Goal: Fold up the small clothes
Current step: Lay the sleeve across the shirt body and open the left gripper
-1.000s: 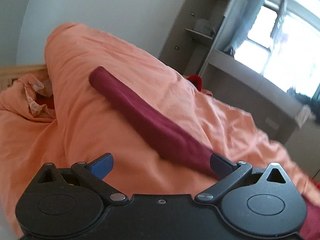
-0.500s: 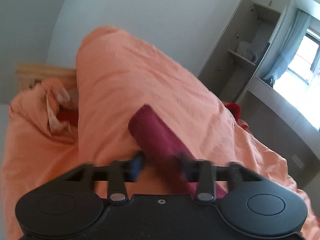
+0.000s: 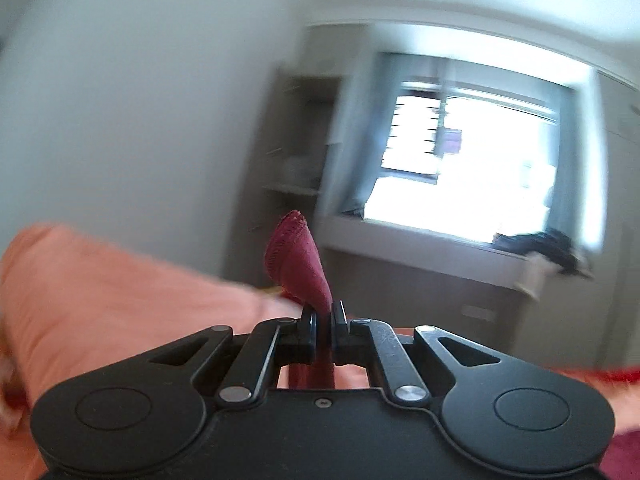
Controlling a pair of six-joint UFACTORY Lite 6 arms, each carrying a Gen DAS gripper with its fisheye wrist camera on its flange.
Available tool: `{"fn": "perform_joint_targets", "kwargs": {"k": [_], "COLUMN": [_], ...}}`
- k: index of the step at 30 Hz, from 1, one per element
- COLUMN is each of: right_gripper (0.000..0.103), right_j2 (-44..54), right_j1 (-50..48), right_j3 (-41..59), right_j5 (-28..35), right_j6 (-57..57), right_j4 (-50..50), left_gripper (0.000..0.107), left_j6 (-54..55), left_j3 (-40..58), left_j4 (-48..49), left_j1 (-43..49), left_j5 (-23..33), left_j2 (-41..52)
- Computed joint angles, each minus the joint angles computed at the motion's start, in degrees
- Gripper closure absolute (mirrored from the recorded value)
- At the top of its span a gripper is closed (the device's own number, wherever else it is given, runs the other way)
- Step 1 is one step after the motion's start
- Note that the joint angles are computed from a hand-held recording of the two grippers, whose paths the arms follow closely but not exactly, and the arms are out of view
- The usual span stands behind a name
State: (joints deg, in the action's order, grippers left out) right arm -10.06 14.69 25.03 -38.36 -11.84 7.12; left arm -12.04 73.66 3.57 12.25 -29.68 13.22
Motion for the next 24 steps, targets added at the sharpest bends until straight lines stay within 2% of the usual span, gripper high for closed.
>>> {"fn": "perform_joint_targets", "kwargs": {"k": [3, 8, 12, 18, 21, 24], "right_gripper": [0.000, 0.000, 0.000, 0.000, 0.000, 0.000], "right_j2": [-1.99, -5.81, -7.77, -9.81, -10.14, -9.49], "right_j1": [-0.08, -1.15, -2.77, -6.80, -9.35, -11.84], "right_j3": [-0.69, -2.20, -2.62, -3.25, -3.24, -2.73], "right_j5": [0.51, 1.50, 2.39, 3.72, 4.38, 4.58], "right_j6": [0.59, 3.57, 6.52, 12.13, 17.83, 24.24], "right_j4": [-0.55, -2.63, -4.48, -8.66, -12.89, -18.28], "left_gripper": [0.101, 0.101, 0.100, 0.100, 0.099, 0.093], "left_j6": [6.93, 20.45, 25.23, 19.82, 16.09, 14.78], "left_j3": [-1.30, -5.31, -7.74, -10.49, -10.68, -14.68], "left_j4": [-2.87, -14.35, -19.67, -16.08, -11.90, -9.16], "left_j1": [-7.23, -21.43, -32.69, -42.32, -43.17, -43.37], "left_j5": [1.59, 1.02, 0.14, -0.94, -0.58, -1.45], "left_j2": [-3.99, -7.55, -5.53, 1.99, 6.98, 8.34]}}
